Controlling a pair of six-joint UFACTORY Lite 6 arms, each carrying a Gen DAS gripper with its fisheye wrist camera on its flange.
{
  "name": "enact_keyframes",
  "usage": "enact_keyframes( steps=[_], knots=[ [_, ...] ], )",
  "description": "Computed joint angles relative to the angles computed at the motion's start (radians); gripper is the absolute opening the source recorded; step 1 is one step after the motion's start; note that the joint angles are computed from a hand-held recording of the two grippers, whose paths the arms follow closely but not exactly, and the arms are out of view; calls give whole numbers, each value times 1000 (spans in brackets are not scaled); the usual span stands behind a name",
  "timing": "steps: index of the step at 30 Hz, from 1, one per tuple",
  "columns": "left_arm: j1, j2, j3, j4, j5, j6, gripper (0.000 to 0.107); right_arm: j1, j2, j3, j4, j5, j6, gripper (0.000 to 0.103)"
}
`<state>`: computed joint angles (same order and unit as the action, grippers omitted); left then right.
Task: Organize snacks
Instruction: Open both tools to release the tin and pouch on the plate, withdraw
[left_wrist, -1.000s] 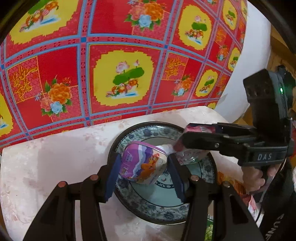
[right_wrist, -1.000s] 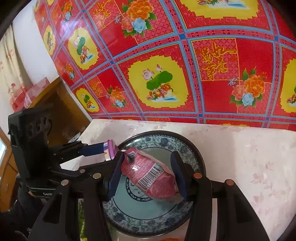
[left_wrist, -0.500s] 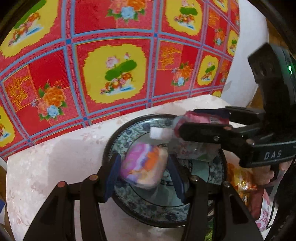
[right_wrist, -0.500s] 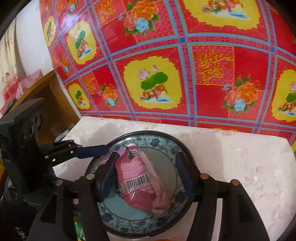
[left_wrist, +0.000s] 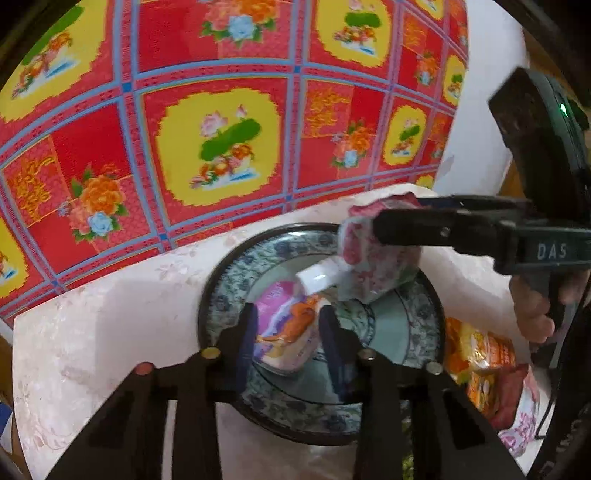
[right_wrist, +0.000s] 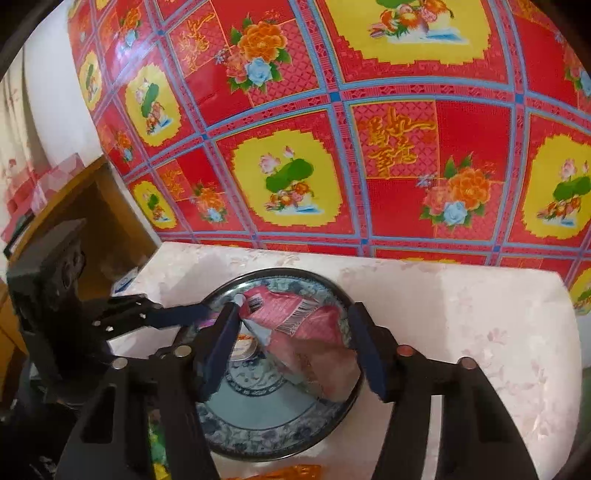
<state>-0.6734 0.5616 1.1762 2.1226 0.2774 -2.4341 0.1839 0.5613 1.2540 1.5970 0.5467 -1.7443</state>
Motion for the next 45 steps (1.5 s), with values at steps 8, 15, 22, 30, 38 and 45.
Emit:
enact_keyframes(
  steps=[8,15,22,30,38,45],
  knots=[
    [-21,19,22,-175,51,169,33,-6,55,61,43,-23,116,69],
    [-11,1,1,-149,50,125,33,-47,116,136,-17,15,248,77],
    [-11,-7,2,-178,49,153,34,-25,80,118,-79,-1,245,77],
    [-44,-111,-42,-434,102,361,50,26,-58,53,-164,-197,186,77],
    [-214,-324,-159,-622,286,466,57,-19,-424,-257,-125,-174,123,77],
    [-419,-395,-191,-780,492,502,59,-35,-768,-525,-236,-134,208,77]
  ],
)
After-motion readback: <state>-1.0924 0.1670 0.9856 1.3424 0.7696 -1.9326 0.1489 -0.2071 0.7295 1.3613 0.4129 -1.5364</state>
